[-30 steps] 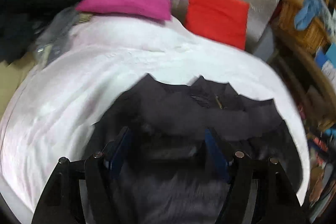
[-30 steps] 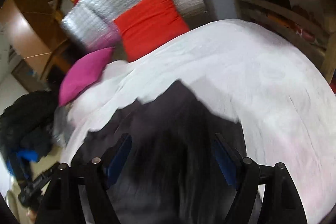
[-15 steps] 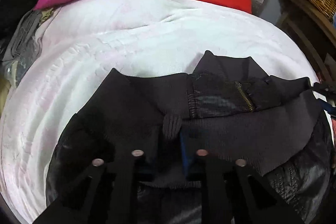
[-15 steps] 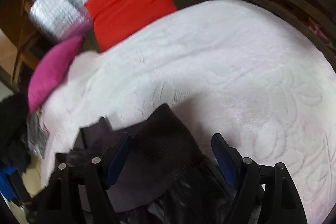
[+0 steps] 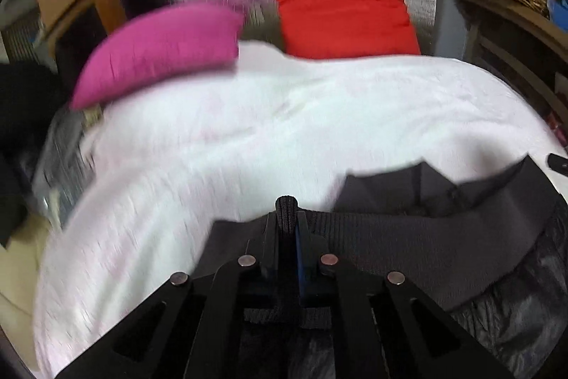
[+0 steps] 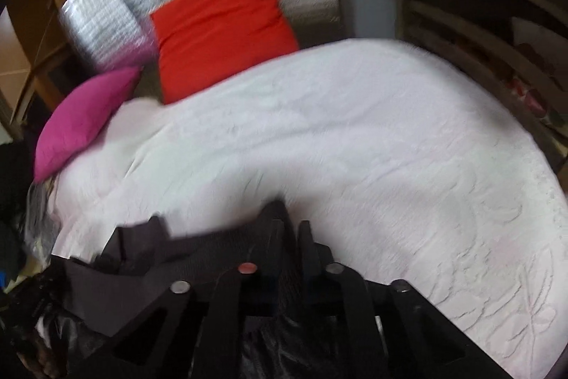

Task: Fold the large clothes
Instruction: 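Grasp the folded jacket edge with both tools and straighten it flat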

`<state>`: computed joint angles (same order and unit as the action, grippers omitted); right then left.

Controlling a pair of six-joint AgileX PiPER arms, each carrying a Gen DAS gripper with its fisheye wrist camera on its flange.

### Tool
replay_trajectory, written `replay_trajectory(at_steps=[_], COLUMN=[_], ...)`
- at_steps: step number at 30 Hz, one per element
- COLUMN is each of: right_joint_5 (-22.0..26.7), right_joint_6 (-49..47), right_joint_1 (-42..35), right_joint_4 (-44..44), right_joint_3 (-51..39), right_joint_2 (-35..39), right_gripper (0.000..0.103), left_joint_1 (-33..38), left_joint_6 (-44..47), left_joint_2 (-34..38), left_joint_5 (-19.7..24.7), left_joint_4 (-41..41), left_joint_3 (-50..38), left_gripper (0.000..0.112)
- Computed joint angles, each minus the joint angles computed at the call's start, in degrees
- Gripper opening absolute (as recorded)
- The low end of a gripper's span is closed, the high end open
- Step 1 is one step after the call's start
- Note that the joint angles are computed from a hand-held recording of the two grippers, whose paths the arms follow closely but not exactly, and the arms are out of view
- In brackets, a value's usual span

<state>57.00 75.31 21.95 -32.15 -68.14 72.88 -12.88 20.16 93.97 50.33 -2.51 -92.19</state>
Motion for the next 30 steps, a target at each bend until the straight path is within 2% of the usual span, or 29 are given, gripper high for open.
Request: replay_trajectory(at_steps=[2,4,6,8,9,10,11,12,13,14,15,17,20,22,23,25,26,30], right_joint_5=[-1.83,-6.21,-9.58,-11.46,-11.87,-12.43,-12.82,-11.94,-10.44,-8.84,-7.75,-3.23,1.51,7.7,11.17,12.26,12.1,10.72], right_joint_6=[1.26,-2.35,-2.18,-3.33,-4.07,-4.92,-4.77,-2.78,-0.56,2.43,7.71,15.33,17.81,18.12,17.96,17.62,17.46,16.76], right_joint_1=[-1.93,-5.33,-6.32,-7.25,-7.53,-7.36,-6.48,-4.04,-1.56,1.61,6.12,14.47,23.64,30.06,33.25,35.43,35.63,33.85], right_joint_4=[0.63,6.57,8.5,12.07,13.95,15.85,16.12,14.1,11.71,8.74,3.48,-4.68,-7.15,-9.02,-9.93,-8.91,-7.36,-2.14], right_joint_3=[1.24,3.27,4.97,5.22,5.0,4.81,4.75,4.13,3.33,2.63,2.61,1.21,-1.35,-4.87,-6.97,-8.34,-8.68,-7.68], right_joint_2=[-0.12,-0.71,-1.65,-2.95,-3.58,-4.45,-5.2,-5.93,-6.18,-6.48,-7.25,-7.29,-5.49,-2.0,0.32,2.53,3.5,7.07], right_gripper=[0.008,0.008,0.011,0.012,0.012,0.017,0.021,0.036,0.072,0.089,0.096,0.096,0.094,0.079,0.076,0.054,0.05,0.049], left_joint_1=[-2.07,-3.17,-2.92,-1.32,-0.48,1.15,1.98,3.16,3.83,4.99,6.15,9.82,15.8,18.09,19.78,23.18,25.48,27.36], left_joint_6=[-3.17,-5.84,-6.78,-5.96,-5.32,-4.02,-3.47,-2.79,-2.17,-0.66,0.82,4.1,7.73,8.59,9.23,9.78,11.0,9.59], left_joint_2=[3.3,6.7,7.74,7.55,7.16,6.0,4.8,2.57,0.9,-1.33,-3.62,-8.45,-14.45,-17.91,-19.93,-22.29,-22.47,-19.16], left_joint_5=[-0.66,0.02,-2.08,0.54,1.9,3.29,3.18,3.32,3.53,4.13,2.85,3.93,5.52,4.04,2.32,0.71,0.78,-0.14], left_joint_4=[3.96,7.02,7.52,4.78,3.16,0.01,-1.5,-2.89,-3.41,-4.68,-6.15,-9.72,-13.04,-11.33,-10.45,-10.09,-10.92,-6.65], left_joint_3=[-0.58,-0.55,1.58,-1.13,-2.3,-3.46,-3.15,-2.97,-2.59,-2.02,-0.15,3.22,9.47,14.17,17.3,21.5,23.13,25.69], left_gripper=[0.008,0.01,0.013,0.025,0.042,0.06,0.065,0.066,0.067,0.067,0.068,0.071,0.074,0.074,0.074,0.074,0.074,0.077])
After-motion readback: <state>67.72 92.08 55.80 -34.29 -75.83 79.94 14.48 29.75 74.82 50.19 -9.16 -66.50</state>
